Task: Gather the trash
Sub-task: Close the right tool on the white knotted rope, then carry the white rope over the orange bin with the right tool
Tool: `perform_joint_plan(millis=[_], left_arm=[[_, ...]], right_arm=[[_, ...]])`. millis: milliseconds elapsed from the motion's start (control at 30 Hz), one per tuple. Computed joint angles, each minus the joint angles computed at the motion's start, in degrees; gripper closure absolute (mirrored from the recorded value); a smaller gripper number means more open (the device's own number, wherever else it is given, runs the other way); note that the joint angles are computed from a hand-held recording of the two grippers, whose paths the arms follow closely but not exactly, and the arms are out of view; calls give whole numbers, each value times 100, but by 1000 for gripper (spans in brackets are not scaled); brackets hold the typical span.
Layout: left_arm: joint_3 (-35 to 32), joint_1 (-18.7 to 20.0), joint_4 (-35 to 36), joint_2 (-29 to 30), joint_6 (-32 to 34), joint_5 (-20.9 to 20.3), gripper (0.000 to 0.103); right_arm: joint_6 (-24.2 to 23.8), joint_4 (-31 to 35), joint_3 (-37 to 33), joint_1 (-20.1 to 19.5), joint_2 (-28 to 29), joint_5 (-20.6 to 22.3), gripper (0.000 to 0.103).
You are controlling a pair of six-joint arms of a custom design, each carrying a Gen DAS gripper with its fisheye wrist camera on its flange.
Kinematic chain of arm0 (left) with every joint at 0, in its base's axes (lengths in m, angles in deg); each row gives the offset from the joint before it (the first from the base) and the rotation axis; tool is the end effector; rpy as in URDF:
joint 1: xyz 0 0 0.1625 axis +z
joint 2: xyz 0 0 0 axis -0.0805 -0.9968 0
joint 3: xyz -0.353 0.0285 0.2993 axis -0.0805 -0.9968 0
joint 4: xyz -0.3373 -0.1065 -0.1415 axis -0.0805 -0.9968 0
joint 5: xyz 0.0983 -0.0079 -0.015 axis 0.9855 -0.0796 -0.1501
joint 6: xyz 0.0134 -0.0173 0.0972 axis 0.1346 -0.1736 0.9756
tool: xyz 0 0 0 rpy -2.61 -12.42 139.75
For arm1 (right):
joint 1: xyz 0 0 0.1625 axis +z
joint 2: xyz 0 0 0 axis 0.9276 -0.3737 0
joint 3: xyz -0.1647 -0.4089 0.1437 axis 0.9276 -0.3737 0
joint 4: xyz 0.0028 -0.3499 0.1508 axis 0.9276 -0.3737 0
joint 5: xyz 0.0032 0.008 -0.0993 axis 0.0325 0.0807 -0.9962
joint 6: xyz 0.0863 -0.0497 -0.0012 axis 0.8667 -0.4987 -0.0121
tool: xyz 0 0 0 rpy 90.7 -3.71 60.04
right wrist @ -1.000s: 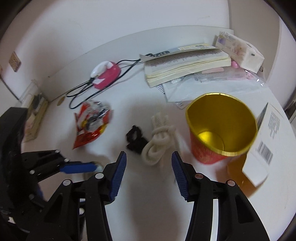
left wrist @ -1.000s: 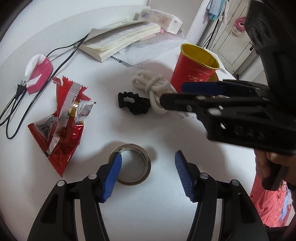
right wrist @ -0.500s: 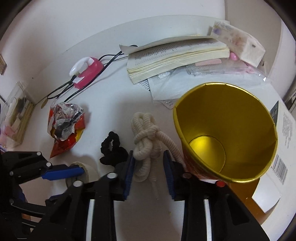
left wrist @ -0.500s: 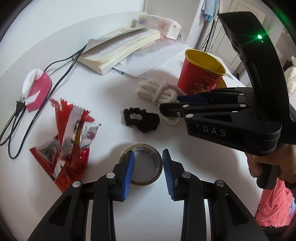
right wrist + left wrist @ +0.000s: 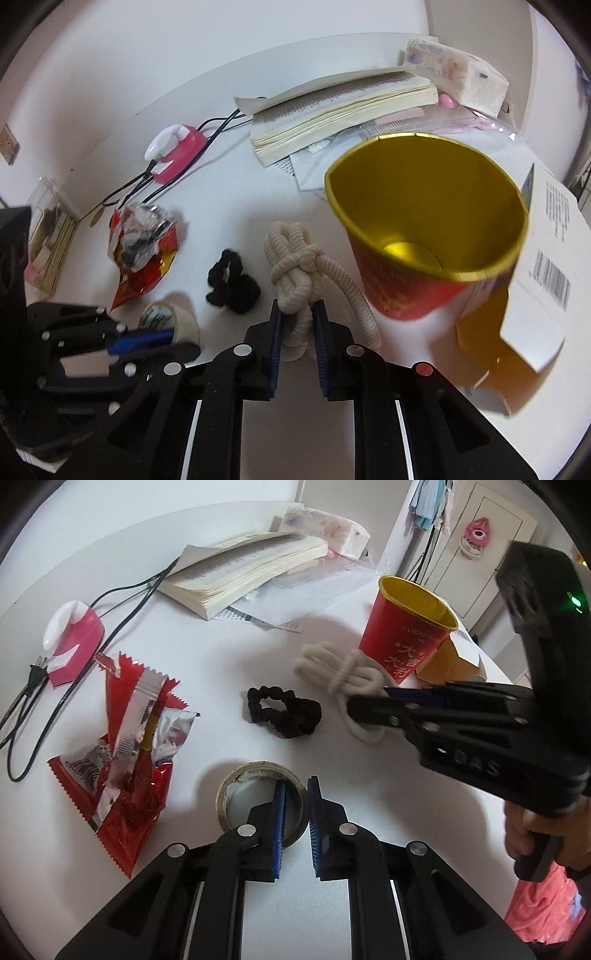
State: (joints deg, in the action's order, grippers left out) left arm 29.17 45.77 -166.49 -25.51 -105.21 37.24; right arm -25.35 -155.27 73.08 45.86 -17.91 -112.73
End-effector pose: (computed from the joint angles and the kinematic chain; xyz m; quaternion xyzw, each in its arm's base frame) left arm -0.3143 -0.5478 0.3405 0.0169 0.9163 -0.2561 0.3074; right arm 0.4197 -0.6799 0.1684 0.4175 -0.8985 0.0412 0.1290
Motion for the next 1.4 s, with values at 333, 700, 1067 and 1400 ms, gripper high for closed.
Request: perform_joint_plan(millis=[333, 700, 1067, 1400], left_arm=[[40, -280, 538, -181, -621, -138, 93], [-157, -695, 472, -3, -865, -297, 93], [-724, -1361, 341, 626, -694, -479, 93], [-1450, -1636, -235, 1566, 532, -1100, 93]], right_arm=[[265, 142, 485, -18, -548, 359, 86], [501, 334, 1355, -92, -1665, 779, 86], [709, 630, 2290, -389, -3282, 852, 86], [975, 866, 2707, -873, -4657, 632, 86]])
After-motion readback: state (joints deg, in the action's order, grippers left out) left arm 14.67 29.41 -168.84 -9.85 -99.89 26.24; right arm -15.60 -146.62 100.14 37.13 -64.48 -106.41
